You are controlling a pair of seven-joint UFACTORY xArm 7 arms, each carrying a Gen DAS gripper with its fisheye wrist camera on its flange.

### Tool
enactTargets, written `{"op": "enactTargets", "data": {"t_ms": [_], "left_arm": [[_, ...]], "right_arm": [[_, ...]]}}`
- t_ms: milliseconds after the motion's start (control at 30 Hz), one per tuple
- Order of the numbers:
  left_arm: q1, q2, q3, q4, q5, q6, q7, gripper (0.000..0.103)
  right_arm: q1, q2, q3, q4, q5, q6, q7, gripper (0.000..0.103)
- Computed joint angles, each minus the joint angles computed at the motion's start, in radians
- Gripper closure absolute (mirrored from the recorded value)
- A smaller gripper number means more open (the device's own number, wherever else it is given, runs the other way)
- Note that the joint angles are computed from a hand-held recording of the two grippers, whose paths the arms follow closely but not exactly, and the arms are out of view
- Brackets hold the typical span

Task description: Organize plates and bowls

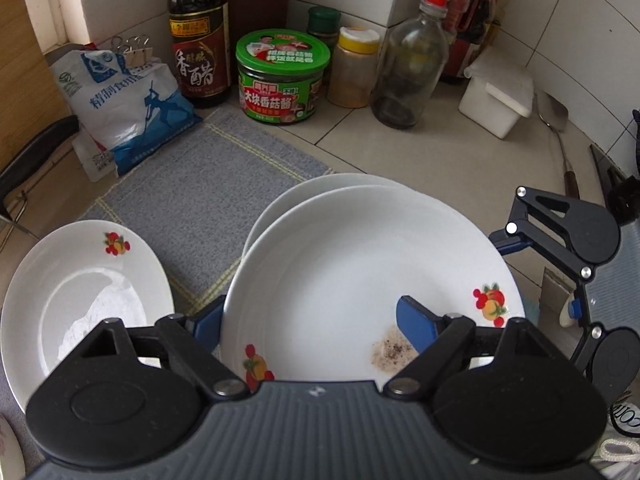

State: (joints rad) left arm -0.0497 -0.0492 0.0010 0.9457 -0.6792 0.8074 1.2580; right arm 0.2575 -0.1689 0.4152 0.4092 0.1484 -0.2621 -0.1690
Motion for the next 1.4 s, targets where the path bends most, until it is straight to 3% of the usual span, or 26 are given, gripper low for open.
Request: {"op": "enactTargets", "data": {"t_ms": [100, 167, 233, 400, 733, 967, 1400], "left_arm": [[-0.009, 0.019, -0.012, 0.014, 0.0, -0.008, -0.001, 0.016], [-0.014, 0.031, -0.018, 0.024, -0.001, -0.011, 0.003, 0.016], [-0.016, 0.044, -0.023, 0.036, -0.005, -0.01, 0.004, 0.016], [-0.019, 0.074, -0.039, 0.061, -0.009, -0.016, 0.001, 0.016], [-0.015, 0.15, -0.07, 0.108, 0.002, -0.014, -0.011, 0.016], [-0.011, 0.17, -0.087, 0.114, -0.005, -0.021, -0.006, 0.016], [-0.019, 0.183, -0.099, 0.122, 0.012, -0.029, -0.023, 0.013]], "right_arm": [[0.033, -0.008, -0.055, -0.016, -0.028, -0.002, 0.032, 0.0], [0.015, -0.015, -0.04, -0.024, -0.02, -0.005, 0.033, 0.0], [-0.039, -0.023, 0.024, -0.026, 0.017, -0.001, 0.015, 0.0], [-0.023, -0.031, -0.021, -0.03, -0.011, 0.011, 0.047, 0.0], [-0.279, -0.057, 0.228, -0.009, -0.009, 0.081, 0.087, 0.0], [-0.303, -0.072, 0.23, 0.017, -0.075, 0.171, 0.177, 0.0], [-0.246, -0.11, 0.154, 0.033, -0.2, 0.277, 0.333, 0.0]]}}
